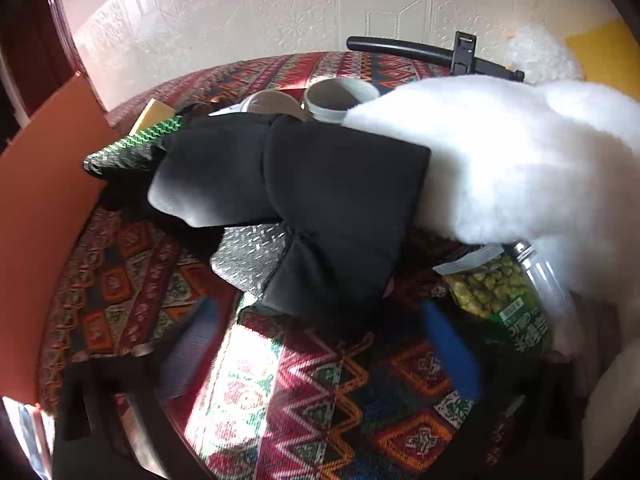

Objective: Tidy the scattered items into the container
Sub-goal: 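Grasp the white paper packet with left tool while right tool grasps the green pouch, then carry packet and pouch over the pink box and open both tools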

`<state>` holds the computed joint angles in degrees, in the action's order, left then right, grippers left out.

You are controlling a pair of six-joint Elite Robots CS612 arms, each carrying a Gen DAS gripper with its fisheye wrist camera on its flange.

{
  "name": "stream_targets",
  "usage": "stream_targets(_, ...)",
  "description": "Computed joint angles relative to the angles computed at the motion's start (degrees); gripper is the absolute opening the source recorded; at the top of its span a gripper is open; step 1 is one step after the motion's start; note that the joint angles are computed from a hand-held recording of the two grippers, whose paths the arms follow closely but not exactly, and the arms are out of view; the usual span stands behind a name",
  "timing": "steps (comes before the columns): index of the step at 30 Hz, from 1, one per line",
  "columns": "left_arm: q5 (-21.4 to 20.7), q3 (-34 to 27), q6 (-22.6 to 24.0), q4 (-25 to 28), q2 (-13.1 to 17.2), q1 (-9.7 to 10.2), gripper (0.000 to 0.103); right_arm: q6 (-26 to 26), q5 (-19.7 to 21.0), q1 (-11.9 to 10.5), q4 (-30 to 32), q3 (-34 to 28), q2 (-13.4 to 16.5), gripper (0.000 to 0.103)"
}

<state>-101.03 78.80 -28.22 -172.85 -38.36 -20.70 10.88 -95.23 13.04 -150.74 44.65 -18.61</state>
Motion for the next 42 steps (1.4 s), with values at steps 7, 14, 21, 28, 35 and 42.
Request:
stream_targets(7, 0.46, 1.52, -0.95, -1.29, -0.79, 1.31, 0.005, -8.44, -6.55, 0.93, -2.17, -4.56, 3.09, 0.101)
stream_targets(14, 1.68, 3.01, -1.43, -5.45, -1.99, 1.3, 0.005, -6.44, 9.59, -0.73, 1.76, 4.74, -3.26, 0.07)
stream_targets(21, 1.98, 4.6, -1.43, -8.88, -3.23, 1.3, 0.005, 10.69, 33.68, -3.25, -6.95, 19.01, -11.06, 0.069)
stream_targets(28, 2.63, 6.01, -2.4, -11.14, -4.07, 1.75, 0.005, 16.73, 39.34, -3.56, -23.41, 26.0, -15.55, 0.069)
stream_targets(35, 7.01, 8.2, -2.64, -16.72, -5.99, 2.08, 0.005, 12.12, 26.83, 0.65, -38.13, 26.58, -19.6, 0.069)
stream_targets(42, 16.02, 9.01, 1.57, -24.04, -8.21, 3.32, 0.005, -2.56, 17.98, 6.69, -52.67, 22.03, -19.81, 0.07)
